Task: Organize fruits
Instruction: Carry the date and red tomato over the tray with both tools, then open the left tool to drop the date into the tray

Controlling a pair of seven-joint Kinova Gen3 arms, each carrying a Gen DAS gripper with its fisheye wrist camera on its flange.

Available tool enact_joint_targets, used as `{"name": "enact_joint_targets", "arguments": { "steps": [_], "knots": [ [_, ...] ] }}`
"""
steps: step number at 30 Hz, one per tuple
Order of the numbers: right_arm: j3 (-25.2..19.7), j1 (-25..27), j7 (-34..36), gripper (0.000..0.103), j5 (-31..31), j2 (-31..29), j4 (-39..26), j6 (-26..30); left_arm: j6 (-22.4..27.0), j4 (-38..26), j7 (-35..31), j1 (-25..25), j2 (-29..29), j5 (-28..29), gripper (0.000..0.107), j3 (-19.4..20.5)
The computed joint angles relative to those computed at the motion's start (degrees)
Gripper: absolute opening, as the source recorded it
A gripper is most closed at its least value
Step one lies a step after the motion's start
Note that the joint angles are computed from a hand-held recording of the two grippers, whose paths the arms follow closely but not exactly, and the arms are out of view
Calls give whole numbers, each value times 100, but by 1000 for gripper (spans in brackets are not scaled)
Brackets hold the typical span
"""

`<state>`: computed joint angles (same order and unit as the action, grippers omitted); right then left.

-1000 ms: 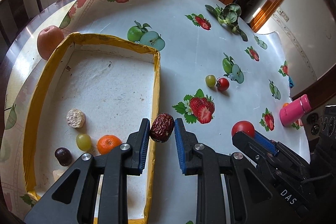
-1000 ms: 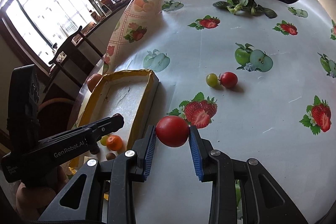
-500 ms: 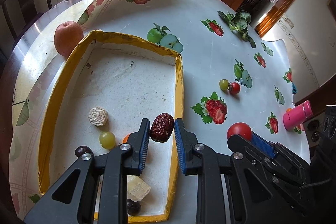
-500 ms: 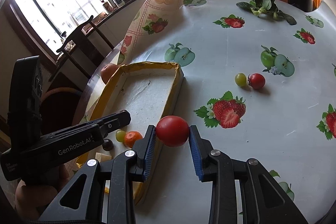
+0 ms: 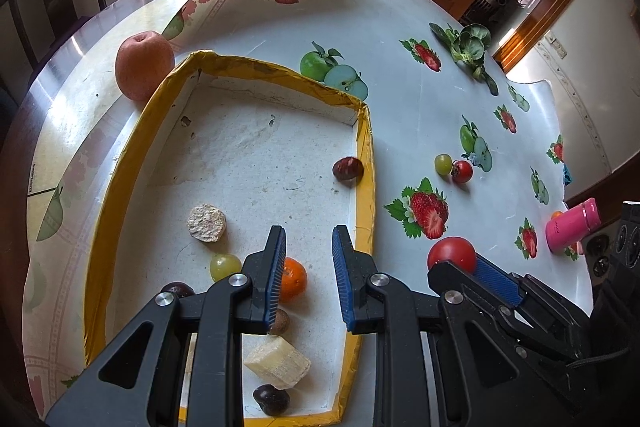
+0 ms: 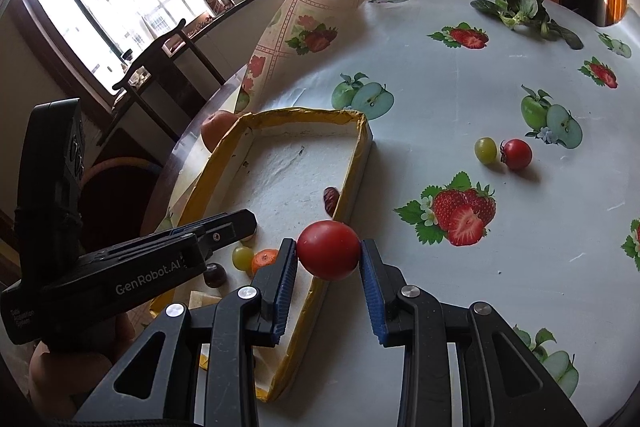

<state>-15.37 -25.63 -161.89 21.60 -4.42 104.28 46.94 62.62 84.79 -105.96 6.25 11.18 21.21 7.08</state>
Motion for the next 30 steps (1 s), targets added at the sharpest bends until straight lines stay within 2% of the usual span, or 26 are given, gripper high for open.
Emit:
{"name": "enact_joint_targets", "arguments": {
  "steps": [8, 16, 23, 27, 30],
  "knots": [
    [138, -30, 314, 32, -127, 260, -131, -169, -5, -90, 14, -85, 176, -42, 21, -43],
    [404, -96, 882, 32, -317, 724, -545, -372, -1, -252, 74, -256, 383, -121, 21, -99],
    [491, -139, 686, 32, -183, 540, -373, -485, 72, -362, -53, -337, 510, -32, 21, -30],
    [458, -10, 417, 32, -172, 305, -93, -468, 98, -629, -47, -117, 734, -54, 21, 107],
    [386, 107, 307, 32, -156, 110, 67, -369, 86, -1029, 203, 394, 1036, -543, 21, 138]
  ]
}}
